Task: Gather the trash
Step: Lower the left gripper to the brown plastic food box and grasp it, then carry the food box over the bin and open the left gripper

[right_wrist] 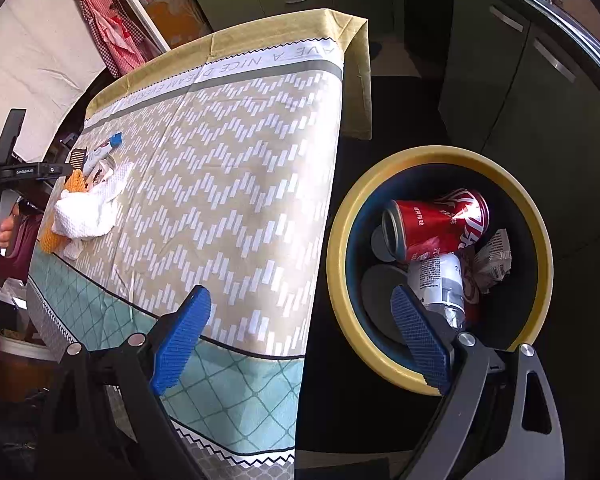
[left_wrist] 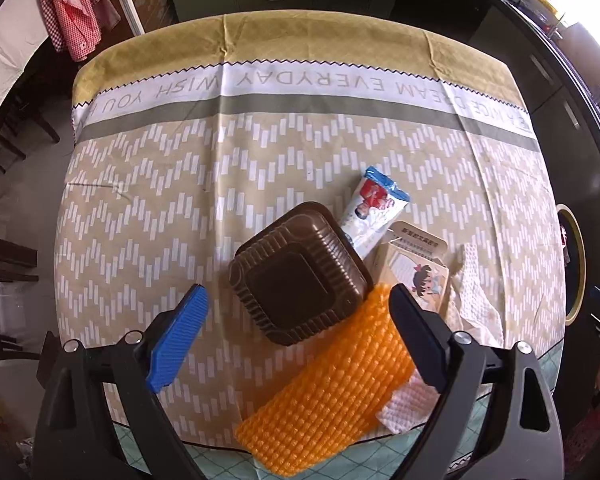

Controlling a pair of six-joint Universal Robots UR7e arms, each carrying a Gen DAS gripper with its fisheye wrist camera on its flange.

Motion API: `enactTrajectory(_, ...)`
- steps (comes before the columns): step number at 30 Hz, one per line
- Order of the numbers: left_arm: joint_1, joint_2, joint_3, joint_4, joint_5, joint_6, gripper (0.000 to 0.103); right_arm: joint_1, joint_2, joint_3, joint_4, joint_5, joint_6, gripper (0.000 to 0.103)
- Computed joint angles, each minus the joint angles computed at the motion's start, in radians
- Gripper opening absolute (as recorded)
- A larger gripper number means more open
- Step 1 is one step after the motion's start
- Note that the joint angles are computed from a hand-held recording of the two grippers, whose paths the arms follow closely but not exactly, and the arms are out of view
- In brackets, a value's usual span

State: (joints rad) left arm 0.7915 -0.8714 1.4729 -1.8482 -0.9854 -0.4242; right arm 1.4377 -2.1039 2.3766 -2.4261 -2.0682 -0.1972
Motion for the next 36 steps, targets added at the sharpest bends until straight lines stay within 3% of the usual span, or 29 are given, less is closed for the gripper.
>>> enactTrajectory(3,0.029,0.027,-0.037,0.012,-0.049,-0.027,0.087,-0.010,-0.003,0.003,-0.001,0.007,-0.002,0.091)
enactTrajectory(9,0.040,0.045,-0.049,-0.020,-0.056,-0.045,0.085,-0.025,-0.013,0.008,0.011,0.014,-0.008,0.091)
enactTrajectory(12,0.038,0.045,-0.049,-0.019,-0.055,-0.043,0.072,-0.033,-0.018,0.011,0.010,0.022,-0.011,0.091)
enactTrajectory(15,0.034,0.037,-0.044,-0.018,-0.052,-0.028,0.066,-0.039,-0.019,0.015,0.007,0.026,-0.015,0.091)
enactTrajectory(26,-0.005,-0.007,-0.015,-0.017,-0.038,0.036,0.065,-0.026,-0.025,0.019,0.011,0.032,-0.014,0.091)
enactTrajectory(36,-0.059,0.011,-0.075,-0.018,-0.018,0.098,0.065,-0.033,-0.081,0.029,0.017,0.043,-0.019,0.091)
